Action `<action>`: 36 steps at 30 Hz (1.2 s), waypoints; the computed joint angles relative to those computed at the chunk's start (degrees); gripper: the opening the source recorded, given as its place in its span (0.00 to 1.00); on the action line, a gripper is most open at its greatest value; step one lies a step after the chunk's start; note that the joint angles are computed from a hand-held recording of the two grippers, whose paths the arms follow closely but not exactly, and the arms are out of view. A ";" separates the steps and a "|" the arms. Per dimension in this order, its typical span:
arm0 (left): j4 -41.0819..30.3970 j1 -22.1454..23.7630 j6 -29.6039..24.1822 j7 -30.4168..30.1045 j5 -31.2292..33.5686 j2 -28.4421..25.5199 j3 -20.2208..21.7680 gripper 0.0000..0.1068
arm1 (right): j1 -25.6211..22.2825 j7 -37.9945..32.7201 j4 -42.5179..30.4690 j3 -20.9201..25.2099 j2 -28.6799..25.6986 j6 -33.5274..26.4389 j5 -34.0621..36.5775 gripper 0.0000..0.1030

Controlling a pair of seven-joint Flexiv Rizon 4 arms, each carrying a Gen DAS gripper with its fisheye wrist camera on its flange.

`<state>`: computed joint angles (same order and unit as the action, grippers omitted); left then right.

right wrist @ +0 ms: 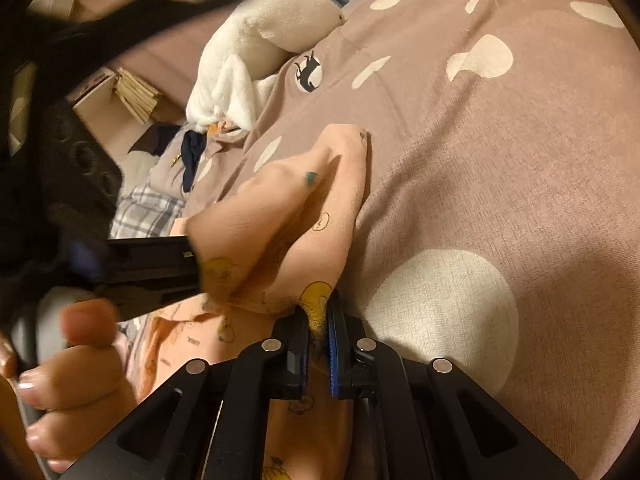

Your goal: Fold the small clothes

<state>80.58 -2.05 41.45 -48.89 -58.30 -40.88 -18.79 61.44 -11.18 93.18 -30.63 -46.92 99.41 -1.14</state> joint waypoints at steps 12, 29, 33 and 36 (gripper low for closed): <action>12.84 9.84 -3.85 10.61 -7.67 9.95 6.96 0.96 | 0.63 0.99 0.27 -0.54 0.26 -1.44 -1.08 0.06; 1.91 14.97 7.48 5.91 -23.15 -3.28 0.17 0.96 | 1.18 -0.16 0.40 -0.71 -0.52 0.87 1.87 0.07; 2.59 15.99 3.79 7.99 -24.41 -3.10 0.36 0.96 | 2.63 0.24 0.36 -2.56 -0.01 -2.72 0.38 0.07; 3.28 14.82 4.17 10.76 -21.67 -1.86 2.19 0.96 | 7.68 2.07 0.27 -8.73 1.73 -15.05 -5.39 0.07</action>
<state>83.85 12.77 45.62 -38.13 -79.97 -42.74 -16.60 69.12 -9.11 93.45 -39.36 -45.19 84.37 -6.53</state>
